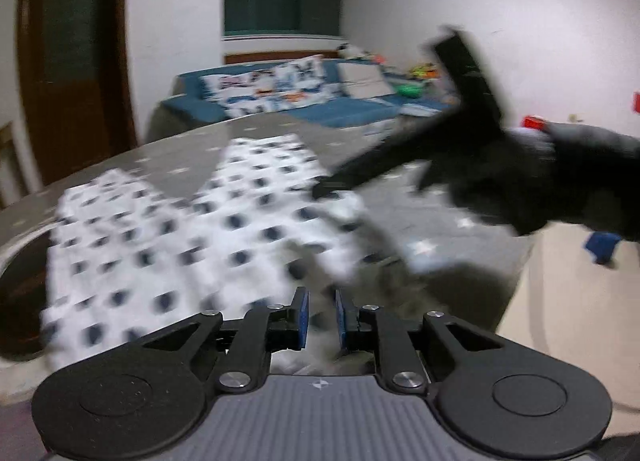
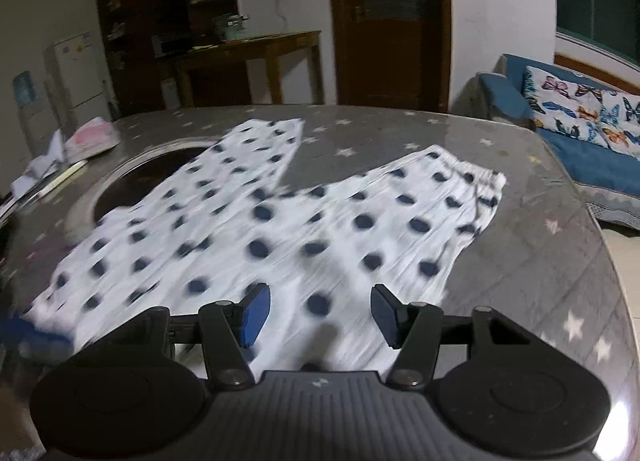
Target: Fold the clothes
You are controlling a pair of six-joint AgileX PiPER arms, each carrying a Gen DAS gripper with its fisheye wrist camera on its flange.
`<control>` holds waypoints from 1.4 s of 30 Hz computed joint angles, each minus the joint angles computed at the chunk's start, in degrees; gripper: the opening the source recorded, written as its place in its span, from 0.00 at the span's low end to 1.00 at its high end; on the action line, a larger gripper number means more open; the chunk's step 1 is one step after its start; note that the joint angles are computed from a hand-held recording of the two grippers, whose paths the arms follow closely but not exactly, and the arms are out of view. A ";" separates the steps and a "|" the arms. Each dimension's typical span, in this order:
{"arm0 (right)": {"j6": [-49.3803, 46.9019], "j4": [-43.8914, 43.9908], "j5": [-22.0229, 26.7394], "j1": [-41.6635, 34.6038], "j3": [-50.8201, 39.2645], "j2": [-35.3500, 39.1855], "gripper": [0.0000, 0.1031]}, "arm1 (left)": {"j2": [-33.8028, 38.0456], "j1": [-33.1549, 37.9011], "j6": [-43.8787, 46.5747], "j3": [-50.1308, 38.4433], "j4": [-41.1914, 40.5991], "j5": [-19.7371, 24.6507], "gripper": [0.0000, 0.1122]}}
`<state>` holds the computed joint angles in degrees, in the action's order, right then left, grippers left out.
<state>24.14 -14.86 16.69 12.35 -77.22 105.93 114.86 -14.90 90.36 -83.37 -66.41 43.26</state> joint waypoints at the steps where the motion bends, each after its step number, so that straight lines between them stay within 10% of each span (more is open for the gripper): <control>1: -2.00 1.79 0.93 -0.75 -2.14 1.48 0.55 | 0.99 -1.13 -0.91 -1.12 0.11 0.43 0.17; 20: -7.88 7.36 10.39 -11.05 -31.14 23.00 0.55 | 7.33 -5.29 -10.19 -7.85 9.01 7.40 0.19; 29: -5.77 7.84 15.76 -13.60 -44.52 29.41 0.54 | 3.17 -5.19 -7.29 -4.05 5.80 4.69 0.45; 42: -2.17 5.52 19.03 -15.02 -47.89 32.04 0.45 | 1.76 -7.60 -6.94 0.07 8.71 -1.76 0.43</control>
